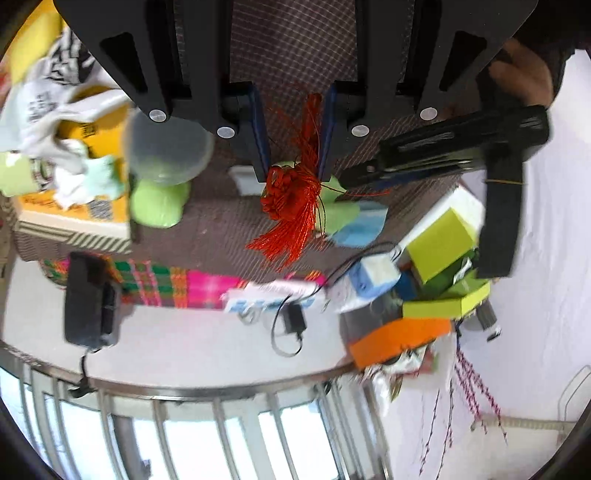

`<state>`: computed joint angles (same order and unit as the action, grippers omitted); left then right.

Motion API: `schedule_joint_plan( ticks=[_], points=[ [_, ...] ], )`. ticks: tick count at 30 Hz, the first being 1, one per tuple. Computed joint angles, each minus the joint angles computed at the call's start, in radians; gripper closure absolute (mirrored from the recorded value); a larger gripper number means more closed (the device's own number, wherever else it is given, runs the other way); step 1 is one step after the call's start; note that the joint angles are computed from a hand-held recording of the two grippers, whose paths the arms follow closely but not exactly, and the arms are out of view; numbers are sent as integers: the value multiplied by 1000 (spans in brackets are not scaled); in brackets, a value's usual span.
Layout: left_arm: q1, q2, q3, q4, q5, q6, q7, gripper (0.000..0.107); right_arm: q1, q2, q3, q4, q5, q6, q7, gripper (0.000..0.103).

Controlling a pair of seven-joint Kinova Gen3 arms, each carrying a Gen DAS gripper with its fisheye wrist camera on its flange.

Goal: Organize soft objects
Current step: 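Lift the red tassel with the right tool while the left tool grasps the green cloth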

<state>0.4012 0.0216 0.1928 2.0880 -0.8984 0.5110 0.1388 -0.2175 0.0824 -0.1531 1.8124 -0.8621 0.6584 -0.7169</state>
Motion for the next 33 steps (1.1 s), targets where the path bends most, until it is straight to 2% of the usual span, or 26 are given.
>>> schedule_joint_plan(
  ticks=[2,7,13,15,16,17,22,28,33],
  points=[
    [-4,46,-9,-43,27,7,-46,57,16,-10,10,4,-25,2,23,77],
    [50,148,-63,-134,20,92,-66,56,38,-13,27,7,-67,22,64,77],
    [118,200,-123,-165,-11,132,-90,54,57,-5,35,3,-97,46,97,77],
    [137,205,-124,-171,-10,171,-104,64,63,-4,37,4,-107,53,109,77],
    [160,209,-142,-181,4,201,-120,77,66,-5,39,5,-112,56,113,77],
    [165,207,-142,-178,3,215,-120,85,68,-6,39,6,-116,57,117,77],
    [137,146,-113,-103,-8,167,-80,103,74,-19,45,20,-135,63,137,77],
    [148,65,-52,-7,-37,130,-7,105,75,-42,59,37,-149,79,155,77],
    [156,-28,47,68,-44,163,67,105,71,-69,75,55,-153,87,165,77]
  ],
)
